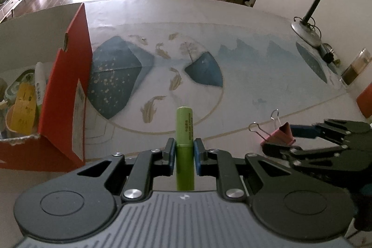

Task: Organize rigid objects
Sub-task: 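Grasp the pink binder clip with the right gripper, then carry the green marker and pink binder clip over the open box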

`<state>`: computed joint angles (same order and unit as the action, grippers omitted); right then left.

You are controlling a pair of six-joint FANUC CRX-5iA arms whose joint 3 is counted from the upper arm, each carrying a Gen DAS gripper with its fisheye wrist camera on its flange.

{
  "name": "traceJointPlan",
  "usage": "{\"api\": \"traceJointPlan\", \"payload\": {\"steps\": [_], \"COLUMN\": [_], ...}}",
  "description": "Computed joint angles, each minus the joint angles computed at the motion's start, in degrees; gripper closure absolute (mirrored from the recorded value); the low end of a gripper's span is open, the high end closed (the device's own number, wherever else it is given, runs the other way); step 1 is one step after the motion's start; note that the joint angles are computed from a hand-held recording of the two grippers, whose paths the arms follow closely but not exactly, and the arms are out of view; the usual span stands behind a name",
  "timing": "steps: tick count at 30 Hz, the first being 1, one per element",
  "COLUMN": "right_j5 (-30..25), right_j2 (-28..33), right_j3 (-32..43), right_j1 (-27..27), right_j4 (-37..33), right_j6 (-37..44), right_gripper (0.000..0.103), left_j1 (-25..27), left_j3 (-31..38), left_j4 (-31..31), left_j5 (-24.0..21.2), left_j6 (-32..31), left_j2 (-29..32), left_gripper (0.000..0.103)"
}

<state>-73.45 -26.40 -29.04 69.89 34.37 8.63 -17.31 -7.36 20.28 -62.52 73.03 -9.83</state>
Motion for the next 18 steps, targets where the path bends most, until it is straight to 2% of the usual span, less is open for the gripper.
{"api": "traceJointPlan", "payload": {"steps": [7,12,13,18], "right_j5": [1.6,1.5,1.3,0.9], "right_j2": [1.5,2.2,2.3,1.8], "right_j3": [-0.5,-1.6,-1.8,-1.5], "right_j1": [-1.9,-1.6,-1.5,-1.2], "right_j4": [-0.2,1.1,1.5,1.0], "right_j6": [3.6,3.7,3.4,3.7], "right_gripper": [0.046,0.057,0.062,0.067], "left_j1": [0.0,0.0,0.0,0.2], "left_j3": [-0.2,-0.2,-0.2,-0.4], "left_j4": [-0.9,-1.3,-1.4,-1.3], "left_j5": [-0.6,-0.8,-0.9,-0.9], "left_j6": [1.4,2.2,2.3,2.1], "left_j2": [-0.3,-0.6,-0.6,-0.7], "left_gripper": [0.087,0.087,0.087,0.087]}}
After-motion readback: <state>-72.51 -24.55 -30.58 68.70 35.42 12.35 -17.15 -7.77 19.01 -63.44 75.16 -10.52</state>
